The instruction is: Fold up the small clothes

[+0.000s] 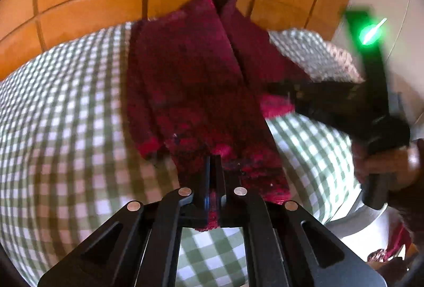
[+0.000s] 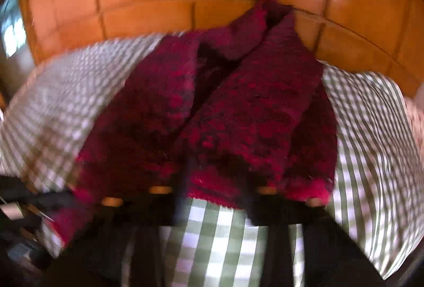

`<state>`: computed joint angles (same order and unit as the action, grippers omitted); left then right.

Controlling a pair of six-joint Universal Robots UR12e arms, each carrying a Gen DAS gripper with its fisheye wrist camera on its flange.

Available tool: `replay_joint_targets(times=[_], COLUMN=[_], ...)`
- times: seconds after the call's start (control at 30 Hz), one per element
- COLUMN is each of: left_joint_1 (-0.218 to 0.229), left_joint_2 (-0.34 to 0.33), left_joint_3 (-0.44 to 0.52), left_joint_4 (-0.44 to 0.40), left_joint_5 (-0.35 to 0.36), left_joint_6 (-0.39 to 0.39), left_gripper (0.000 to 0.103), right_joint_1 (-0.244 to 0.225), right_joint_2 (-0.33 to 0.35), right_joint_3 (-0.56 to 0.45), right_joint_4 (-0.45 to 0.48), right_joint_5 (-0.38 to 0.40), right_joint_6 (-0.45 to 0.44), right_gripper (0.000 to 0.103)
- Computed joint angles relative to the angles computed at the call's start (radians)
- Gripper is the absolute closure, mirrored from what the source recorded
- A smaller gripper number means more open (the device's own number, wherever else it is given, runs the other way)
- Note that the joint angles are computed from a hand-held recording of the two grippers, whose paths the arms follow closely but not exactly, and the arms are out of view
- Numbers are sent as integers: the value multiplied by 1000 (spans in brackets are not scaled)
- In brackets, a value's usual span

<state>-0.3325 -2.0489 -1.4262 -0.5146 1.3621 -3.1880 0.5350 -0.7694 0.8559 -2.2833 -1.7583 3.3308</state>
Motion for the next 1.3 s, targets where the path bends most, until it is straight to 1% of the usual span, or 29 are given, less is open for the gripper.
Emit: replay_joint_targets(times=[0.03, 0.07, 0.13, 0.17, 0.23, 0.27, 0.37, 0.53, 0.57, 0.63, 0.67, 0.73, 0.77, 0.8, 0.83, 0.87, 0.9, 0.93, 0.97, 1.0, 1.03, 1.07, 1.1, 1.13, 1.17, 1.2, 1.23, 1.27, 1.3], left_joint_1=[9, 17, 47, 61, 88, 96, 118, 159, 165, 178, 185, 199, 203, 205, 208, 211, 213, 215, 219, 222, 225, 230, 231, 227, 226, 230, 235, 238, 238], left_joint_2=[5, 6, 10, 12, 8, 3, -9, -40, -49, -81, -102, -130, -147, -170, -186, -203, -227, -245, -263, -292, -305, -320, -339, -356, -359, -353, -346, -335, -319], left_joint_3=[-2, 1, 6, 9, 27, 39, 75, 153, 174, 233, 272, 322, 352, 391, 420, 451, 493, 523, 554, 601, 622, 648, 676, 704, 706, 688, 673, 652, 623], left_joint_4=[14, 31, 72, 89, 121, 124, 132, 98, 82, 39, 3, -48, -78, -117, -151, -189, -242, -285, -334, -411, -452, -498, -552, -605, -631, -624, -621, -618, -599], left_joint_5=[-8, -8, -31, -40, -39, -37, 12, 115, 138, 194, 225, 264, 290, 338, 366, 391, 441, 469, 488, 536, 547, 543, 561, 610, 640, 629, 609, 599, 599], left_joint_6=[-17, -36, -114, -146, -205, -221, -259, -320, -327, -348, -365, -384, -390, -390, -398, -404, -408, -420, -431, -461, -482, -494, -500, -512, -527, -540, -549, -562, -569], left_gripper=[102, 103, 103, 103, 103, 103, 103, 103, 103, 103, 103, 103, 103, 103, 103, 103, 103, 103, 103, 103, 103, 103, 103, 103, 103, 101, 99, 89, 72], right_joint_1=[-2, -4, -13, -17, -25, -33, -59, -112, -128, -149, -162, -188, -201, -209, -221, -240, -247, -250, -253, -254, -254, -254, -252, -249, -244, -241, -238, -234, -228], right_joint_2=[0, -8, -35, -46, -61, -72, -88, -103, -102, -103, -99, -94, -87, -87, -82, -88, -91, -89, -87, -85, -86, -93, -101, -108, -114, -117, -124, -127, -128], right_joint_3=[0, 11, 44, 58, 70, 80, 89, 93, 90, 85, 74, 61, 47, 43, 33, 42, 48, 45, 49, 51, 55, 75, 95, 112, 121, 124, 129, 130, 128], right_joint_4=[-5, -34, -108, -155, -201, -225, -258, -222, -205, -177, -152, -115, -81, -55, -28, -18, -13, -1, -4, -5, 0, -21, -60, -97, -118, -133, -157, -179, -214], right_joint_5=[2, 3, 5, -3, -27, -43, -110, -201, -228, -251, -286, -304, -333, -356, -353, -316, -306, -308, -292, -271, -256, -214, -179, -158, -140, -114, -68, -36, 1], right_joint_6=[-7, -12, 6, 6, 22, 38, 97, 202, 237, 290, 320, 386, 415, 435, 462, 494, 510, 514, 497, 490, 490, 490, 487, 478, 462, 450, 439, 430, 404], right_gripper=[103, 103, 103, 103, 103, 103, 103, 103, 103, 103, 103, 103, 103, 103, 103, 103, 103, 103, 103, 101, 98, 76, 48, 41, 39, 33, 27, 16, 12])
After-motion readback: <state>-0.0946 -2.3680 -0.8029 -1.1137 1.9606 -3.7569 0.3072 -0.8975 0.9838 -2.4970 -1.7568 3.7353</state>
